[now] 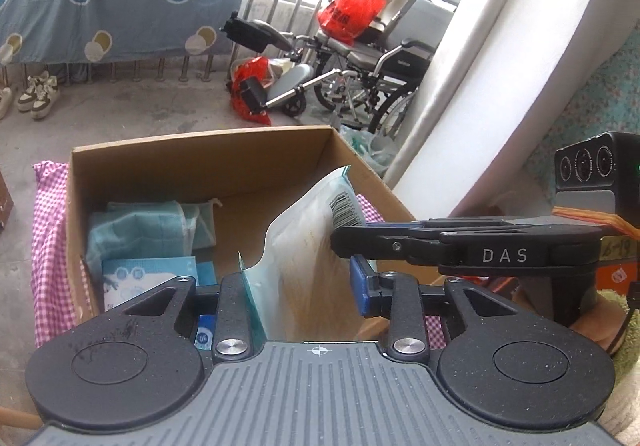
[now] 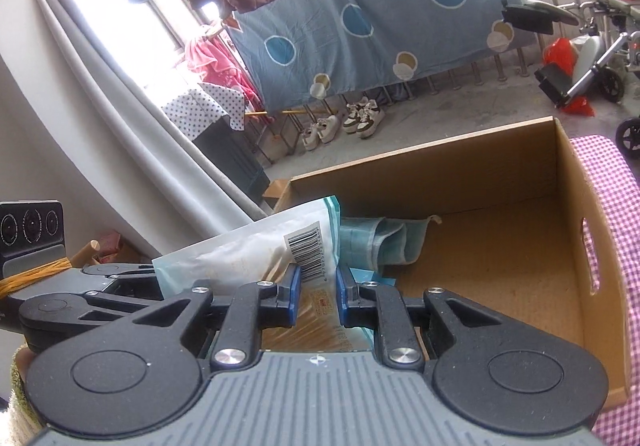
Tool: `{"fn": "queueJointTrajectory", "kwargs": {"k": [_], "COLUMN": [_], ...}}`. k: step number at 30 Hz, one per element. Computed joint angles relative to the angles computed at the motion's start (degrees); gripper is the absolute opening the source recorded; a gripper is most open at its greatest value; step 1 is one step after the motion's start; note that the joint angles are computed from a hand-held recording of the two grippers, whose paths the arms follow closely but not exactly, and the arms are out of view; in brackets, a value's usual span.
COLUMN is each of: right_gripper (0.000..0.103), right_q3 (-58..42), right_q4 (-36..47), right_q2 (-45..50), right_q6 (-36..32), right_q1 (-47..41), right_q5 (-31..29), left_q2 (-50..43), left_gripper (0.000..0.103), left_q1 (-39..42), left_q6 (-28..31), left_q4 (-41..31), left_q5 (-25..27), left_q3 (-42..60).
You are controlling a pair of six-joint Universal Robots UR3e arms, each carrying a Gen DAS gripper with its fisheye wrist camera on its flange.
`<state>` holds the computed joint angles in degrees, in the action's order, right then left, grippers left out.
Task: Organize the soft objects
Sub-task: 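Lift the cotton swab bag with the right gripper and carry it over the box, then lower the cotton swab bag into the box and open the right gripper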
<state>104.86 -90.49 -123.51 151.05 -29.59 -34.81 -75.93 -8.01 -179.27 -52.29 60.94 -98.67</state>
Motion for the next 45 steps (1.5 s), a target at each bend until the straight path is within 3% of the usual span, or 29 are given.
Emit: {"fn": "queueJointTrajectory", "kwargs": {"k": [4, 8, 13, 16, 18, 21, 25, 26, 30, 32, 36, 41, 45], "right_gripper": [0.020, 0.020, 0.020, 0.020, 0.020, 0.020, 0.021, 0.021, 0.022, 0.026, 0.048, 0.048, 0.048], "right_q3": [-5.82, -11.58, -16.46, -17.15, -17.88, -18.83, -18.97, -19.07, -23.60, -27.29, -33.07, -42.14, -49.76], "right_q4": [-11.85, -17.90, -22.88, -27.46, -29.12, -29.30, -28.54, -27.37, -16.03, -9.38, -2.24, -0.24, 2.78], "right_q2": [16.26, 29.04, 39.27, 42.19, 43.63, 44.80, 43.56, 42.83, 41.18, 41.57, 44.03, 51.84, 59.36], "right_q6": [7.20, 11.39, 14.29, 16.35, 17.50, 19.26, 18.98, 18.32, 11.88, 9.68, 9.08, 12.55, 15.12], "right_q1": [6.76, 10.97, 13.30, 15.63, 16.84, 17.66, 17.52, 17.39, 18.16, 19.76, 23.43, 30.91, 34.90], "right_q5": [-6.25, -11.96, -18.53, -23.45, -26.04, -28.02, -27.98, -27.22, -23.97, -23.16, -21.24, -23.45, -24.83], "left_q2": [-12.06, -23.70, -37.93, -43.48, -45.94, -45.32, -39.41, -37.88, -26.43, -19.96, -3.46, 15.66, 31.72], "left_gripper": [0.032, 0.032, 0.032, 0.045, 0.060, 0.070, 0.078, 0.085, 0.101, 0.102, 0.103, 0.103, 0.103], "left_q1": [-1.51, -1.22, -2.64, -3.23, -3.59, -3.31, -2.46, -2.49, -0.75, 1.11, 7.14, 19.14, 32.22], "left_q6": [-1.99, -3.08, -3.12, -4.31, -6.15, -8.18, -8.05, -7.74, -6.38, -5.49, -3.87, -0.36, 7.59], "left_q4": [-1.63, -6.63, -12.70, -12.54, -12.87, -11.28, -10.00, -9.92, -8.15, -7.61, -6.77, -12.29, -23.13], "left_q5": [0.29, -0.69, 1.79, 3.70, 5.60, 6.89, 7.93, 8.64, 10.01, 9.60, 7.02, -1.09, -8.11], "left_q3": [9.04, 19.15, 34.91, 40.78, 43.90, 42.67, 37.85, 37.21, 28.52, 23.52, 9.46, -5.18, -14.01]}}
